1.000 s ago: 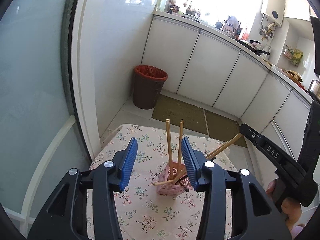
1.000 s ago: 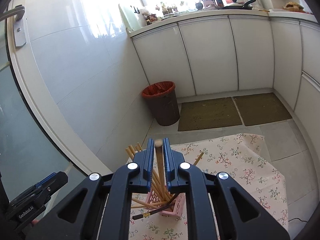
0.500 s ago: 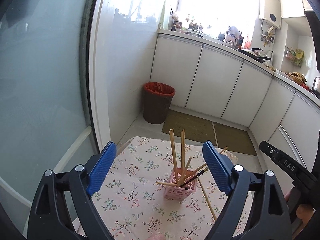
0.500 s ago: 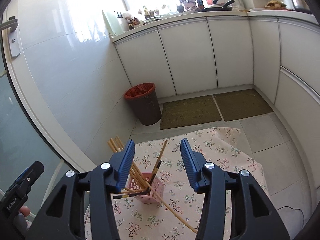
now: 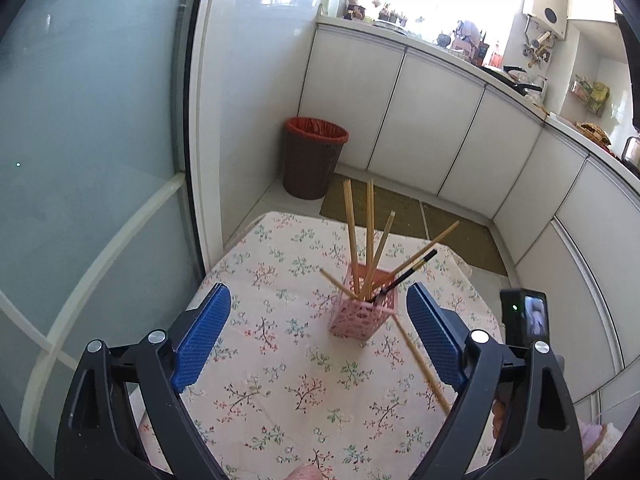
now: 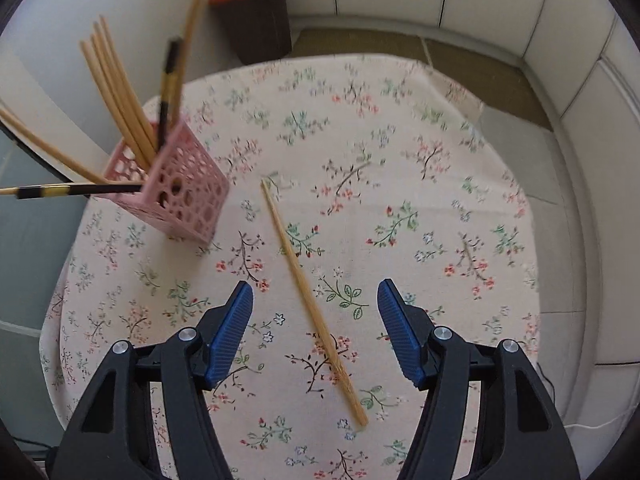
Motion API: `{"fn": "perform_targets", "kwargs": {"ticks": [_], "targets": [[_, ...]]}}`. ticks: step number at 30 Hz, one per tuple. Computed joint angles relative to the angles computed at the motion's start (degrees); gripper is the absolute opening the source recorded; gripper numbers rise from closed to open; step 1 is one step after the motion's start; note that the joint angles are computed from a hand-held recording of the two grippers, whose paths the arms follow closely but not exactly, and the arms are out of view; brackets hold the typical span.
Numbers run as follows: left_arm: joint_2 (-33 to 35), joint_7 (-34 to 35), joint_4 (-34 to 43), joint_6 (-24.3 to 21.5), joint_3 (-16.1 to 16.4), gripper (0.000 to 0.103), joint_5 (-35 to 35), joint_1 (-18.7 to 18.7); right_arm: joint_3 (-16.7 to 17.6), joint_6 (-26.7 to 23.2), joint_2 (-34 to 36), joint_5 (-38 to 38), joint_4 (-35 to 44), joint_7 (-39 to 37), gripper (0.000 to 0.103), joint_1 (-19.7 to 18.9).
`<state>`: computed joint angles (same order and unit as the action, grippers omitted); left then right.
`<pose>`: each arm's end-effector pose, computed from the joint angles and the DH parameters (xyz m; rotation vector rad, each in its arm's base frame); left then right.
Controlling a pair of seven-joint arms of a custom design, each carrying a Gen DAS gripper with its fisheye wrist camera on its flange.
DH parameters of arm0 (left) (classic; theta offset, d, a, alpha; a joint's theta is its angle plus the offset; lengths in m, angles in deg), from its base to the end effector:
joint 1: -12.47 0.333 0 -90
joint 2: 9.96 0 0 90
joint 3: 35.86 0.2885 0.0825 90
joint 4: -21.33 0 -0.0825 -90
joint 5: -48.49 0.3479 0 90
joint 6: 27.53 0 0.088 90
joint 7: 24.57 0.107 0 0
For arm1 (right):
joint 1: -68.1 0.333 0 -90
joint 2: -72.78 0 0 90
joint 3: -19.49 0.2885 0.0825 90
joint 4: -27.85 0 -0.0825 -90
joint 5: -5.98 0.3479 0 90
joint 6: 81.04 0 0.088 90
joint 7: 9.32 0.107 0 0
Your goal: Organize utensils
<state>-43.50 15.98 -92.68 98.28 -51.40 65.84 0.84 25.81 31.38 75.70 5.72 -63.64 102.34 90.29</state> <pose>0.3276 -0.2055 0.7376 -1.9627 1.4586 -0.9100 0.4991 0.2690 0.5980 -2.1257 1.8856 -0.1520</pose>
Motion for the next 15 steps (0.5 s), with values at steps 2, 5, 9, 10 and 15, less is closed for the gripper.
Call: {"fn": "perform_targets", "kwargs": {"ticks": [2, 5, 9, 10, 15], "targets": [[-0.6, -0.4, -2.0, 0.3, 0.2, 0.086, -0.3, -0.2, -0.2, 1.1, 2.7, 1.1, 0.7, 1.4, 0.064, -0.1], [-1.3, -1.2, -3.9, 1.5, 1.2, 0.086, -1.1, -0.1, -0.5, 1.2, 6.5, -0.4, 2.6, 3.0, 0.066, 0.8], [-2.2, -1.8, -6.1, 3.4, 2.5, 0.086, -2.5, 0.1, -1.0, 3.9, 7.9, -9.0, 3.1, 6.0, 0.051, 3.7], [-2.1, -1.7, -6.1, 3.3, 2.6, 0.086, -2.8, 0.1, -1.1, 4.7, 7.7, -9.9, 2.7, 6.1, 0.041, 3.9], [-1.8, -0.2, -6.0, 2.5, 2.7, 0.086, -3.6, -0.1, -1.3, 7.6, 2.1, -6.5, -4.0, 8.2, 0.007, 2.6]]}}
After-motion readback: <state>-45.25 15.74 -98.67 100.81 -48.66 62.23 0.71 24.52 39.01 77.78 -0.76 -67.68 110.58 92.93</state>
